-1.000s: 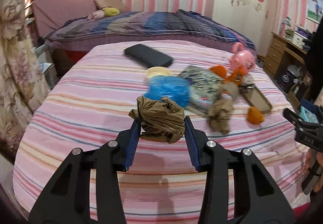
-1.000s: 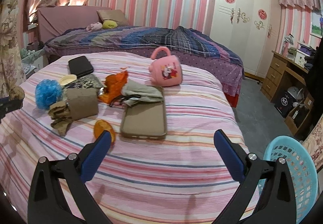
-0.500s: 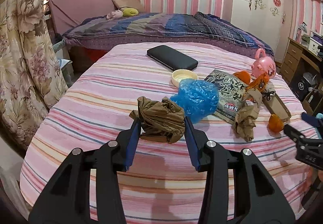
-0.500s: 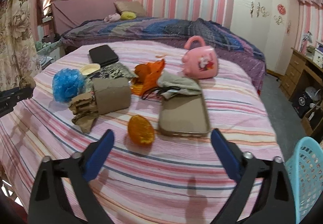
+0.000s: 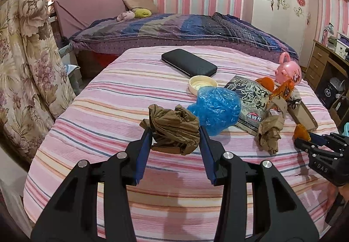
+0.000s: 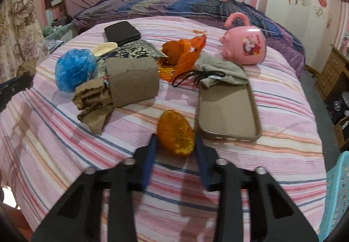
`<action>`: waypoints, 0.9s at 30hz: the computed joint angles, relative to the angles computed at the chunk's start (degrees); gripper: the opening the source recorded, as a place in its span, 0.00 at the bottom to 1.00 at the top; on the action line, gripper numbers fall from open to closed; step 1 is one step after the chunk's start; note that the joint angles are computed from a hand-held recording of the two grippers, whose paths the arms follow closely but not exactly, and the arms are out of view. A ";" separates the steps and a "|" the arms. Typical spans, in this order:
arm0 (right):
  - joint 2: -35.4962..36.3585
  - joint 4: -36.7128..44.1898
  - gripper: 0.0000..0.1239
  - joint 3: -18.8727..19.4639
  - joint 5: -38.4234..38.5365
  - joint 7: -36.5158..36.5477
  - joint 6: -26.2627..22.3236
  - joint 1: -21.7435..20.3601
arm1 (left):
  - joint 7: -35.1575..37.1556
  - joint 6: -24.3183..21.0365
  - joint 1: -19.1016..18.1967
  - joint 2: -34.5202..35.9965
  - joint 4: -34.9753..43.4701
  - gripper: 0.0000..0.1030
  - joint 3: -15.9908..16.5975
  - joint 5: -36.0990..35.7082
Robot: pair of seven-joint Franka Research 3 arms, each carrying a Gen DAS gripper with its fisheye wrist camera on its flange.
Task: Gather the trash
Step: 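Lift the brown paper with the left tool while the right tool grasps the orange peel, then carry both items over the blue basket and open both tools to drop them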
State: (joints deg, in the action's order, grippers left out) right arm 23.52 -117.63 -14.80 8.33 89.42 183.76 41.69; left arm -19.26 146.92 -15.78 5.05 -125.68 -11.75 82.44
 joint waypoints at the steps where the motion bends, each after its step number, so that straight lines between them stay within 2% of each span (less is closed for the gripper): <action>1: -0.35 -0.49 0.26 1.14 0.20 -0.30 1.02 -1.04 | -0.02 -0.05 -0.03 0.02 0.07 0.41 -0.02 0.00; 4: -1.14 -1.63 0.25 4.67 1.52 -2.43 3.62 -4.16 | -0.76 -0.42 -0.23 -0.06 0.17 0.41 -0.11 0.57; 8: -2.59 -3.90 0.25 4.24 4.00 -5.59 6.88 -3.27 | -1.62 -1.24 -0.95 -0.37 0.72 0.41 -0.68 1.22; 14: -5.70 -7.63 0.25 5.60 7.50 -10.31 9.88 -5.69 | -0.87 -2.98 -2.83 1.18 3.62 0.41 -1.69 2.07; 16: -6.29 -8.37 0.25 6.75 8.46 -11.51 10.45 -7.32 | -0.14 -3.13 -3.49 2.35 5.08 0.41 -1.73 1.66; 19: -8.00 -10.31 0.25 10.49 8.72 -12.22 11.79 -12.67 | 0.56 -3.22 -4.50 3.89 7.03 0.41 -1.47 0.97; 24: -10.37 -12.95 0.25 14.96 9.68 -14.21 13.88 -19.15 | 1.23 -3.53 -6.47 6.50 10.49 0.41 -0.97 0.24; 27: -12.26 -15.19 0.25 16.03 10.53 -15.68 15.09 -21.58 | 1.46 -3.65 -7.75 8.07 12.64 0.41 -0.63 0.07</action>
State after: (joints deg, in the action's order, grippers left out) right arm 11.27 -132.81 1.22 18.86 73.74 198.85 20.11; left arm -17.80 143.27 -23.53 13.12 -113.04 -12.38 82.51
